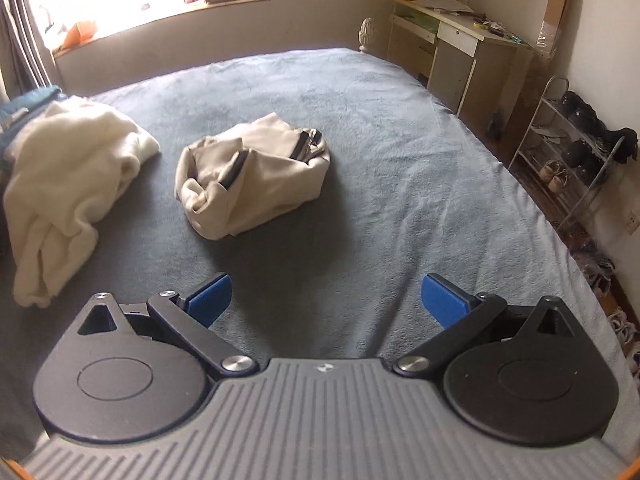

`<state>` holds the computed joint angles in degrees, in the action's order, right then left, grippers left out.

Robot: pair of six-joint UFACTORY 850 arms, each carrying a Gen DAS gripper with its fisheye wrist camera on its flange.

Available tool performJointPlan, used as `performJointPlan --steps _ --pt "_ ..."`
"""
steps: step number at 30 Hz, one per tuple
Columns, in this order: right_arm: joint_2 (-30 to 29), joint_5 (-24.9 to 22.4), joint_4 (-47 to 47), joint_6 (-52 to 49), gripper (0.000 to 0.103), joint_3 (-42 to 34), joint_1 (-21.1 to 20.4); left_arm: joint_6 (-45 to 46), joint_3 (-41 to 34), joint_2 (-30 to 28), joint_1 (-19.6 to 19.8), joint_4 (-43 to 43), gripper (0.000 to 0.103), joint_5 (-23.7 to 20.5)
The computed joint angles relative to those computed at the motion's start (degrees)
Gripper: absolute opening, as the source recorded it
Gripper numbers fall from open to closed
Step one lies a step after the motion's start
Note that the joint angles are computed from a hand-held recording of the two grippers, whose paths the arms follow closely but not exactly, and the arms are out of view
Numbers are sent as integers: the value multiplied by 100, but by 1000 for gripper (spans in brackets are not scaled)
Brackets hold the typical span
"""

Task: Fold clothes
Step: 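Move both tools toward the crumpled beige jacket on the bed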

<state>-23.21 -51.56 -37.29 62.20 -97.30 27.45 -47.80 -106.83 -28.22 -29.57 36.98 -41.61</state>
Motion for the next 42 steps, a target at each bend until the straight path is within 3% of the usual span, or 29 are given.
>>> performJointPlan --steps 7,24,42 --pt "-392 -124 461 -455 102 -558 -40 50 -537 -446 75 -138 103 -277" --pt "-1218 -196 676 -1235 102 -1527 -4 141 -946 -970 263 -141 103 -484" --pt "-1604 -278 940 -1538 102 -1978 -82 318 -1321 -1314 331 -195 103 -752"
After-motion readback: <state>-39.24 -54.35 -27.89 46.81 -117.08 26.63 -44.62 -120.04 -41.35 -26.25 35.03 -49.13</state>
